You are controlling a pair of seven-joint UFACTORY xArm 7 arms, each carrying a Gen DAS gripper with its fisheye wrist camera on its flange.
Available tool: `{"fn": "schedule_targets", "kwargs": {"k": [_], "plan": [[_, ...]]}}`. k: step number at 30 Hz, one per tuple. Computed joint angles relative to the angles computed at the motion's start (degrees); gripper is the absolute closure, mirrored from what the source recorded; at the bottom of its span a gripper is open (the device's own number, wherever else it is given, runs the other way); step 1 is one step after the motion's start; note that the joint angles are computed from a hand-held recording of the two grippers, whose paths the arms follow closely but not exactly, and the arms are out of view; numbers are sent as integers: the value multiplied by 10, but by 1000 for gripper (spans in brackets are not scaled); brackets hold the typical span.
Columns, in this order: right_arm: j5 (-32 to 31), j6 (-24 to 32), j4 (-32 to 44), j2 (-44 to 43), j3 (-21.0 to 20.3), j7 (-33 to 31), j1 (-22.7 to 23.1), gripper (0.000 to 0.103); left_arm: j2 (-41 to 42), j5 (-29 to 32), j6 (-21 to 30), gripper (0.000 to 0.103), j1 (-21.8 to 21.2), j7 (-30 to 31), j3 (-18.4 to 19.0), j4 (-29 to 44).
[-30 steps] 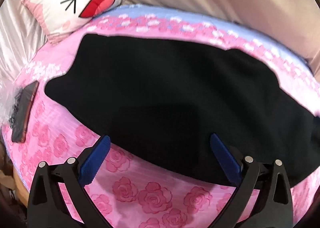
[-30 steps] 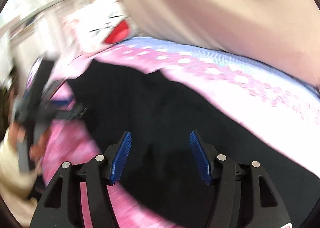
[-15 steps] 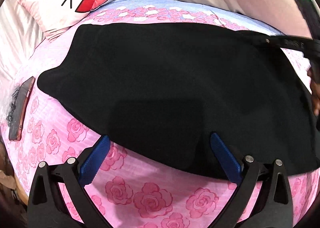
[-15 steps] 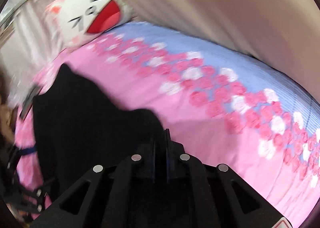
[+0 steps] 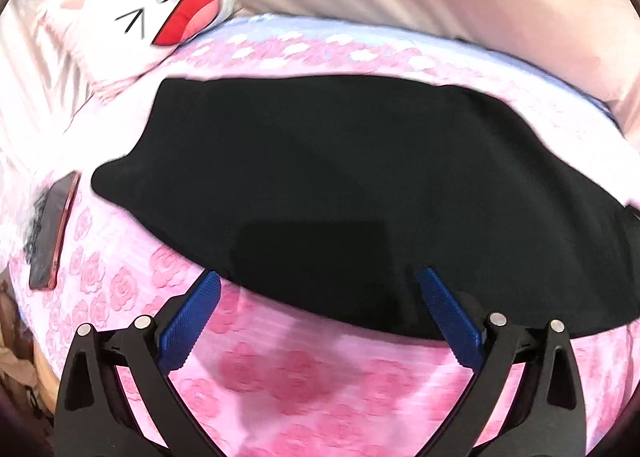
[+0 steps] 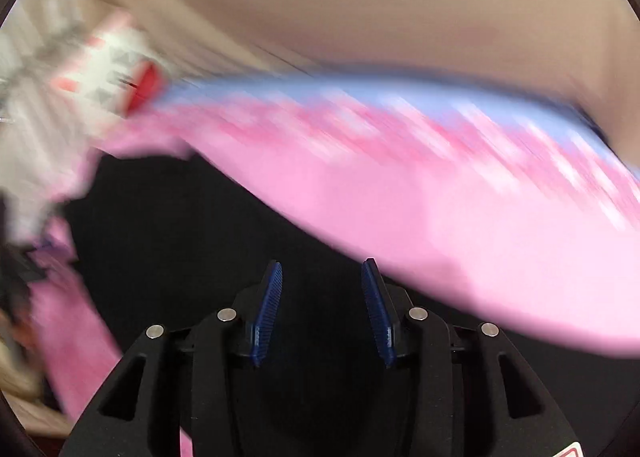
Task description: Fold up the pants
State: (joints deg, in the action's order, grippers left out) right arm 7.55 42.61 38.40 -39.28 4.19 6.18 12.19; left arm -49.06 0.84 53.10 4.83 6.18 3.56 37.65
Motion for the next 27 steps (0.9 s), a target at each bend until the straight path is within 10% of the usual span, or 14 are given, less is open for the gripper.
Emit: {"fn": "schedule_targets", "kwargs": {"k": [3,8,15,16,19,21,25,27], "plan": [[6,3,-64,-92,-50,11,-55,83,-7,-10,8,5,-25,-1,-24,4],[-90,12,-82,-185,-53,33,-189,41,-19,-15,33,5,-68,-21,-66,6],[-116,16,-109,-178,-143,-13,-260,38,-33,6,52,5,-99,-40,-102,-3],[-103,14,-109,-166,-157,-33,-248,40,-29,7,57,5,-102,-45,-105,-1],[-88,-1,-113,-164,-141,-55,-245,90,-17,10,60,5,-111,-65,-119,7],[-81,-6,-115,-183,-149,-55,-263,90,-16,20,55,5,-114,-79,-130,10],[-50,8,-121,-175,-180,-73,-270,77,-8,35,58,5,-121,-92,-136,6],[-41,14,-123,-199,-174,-68,-283,47,-1,44,61,5,-122,-99,-139,4]]}}
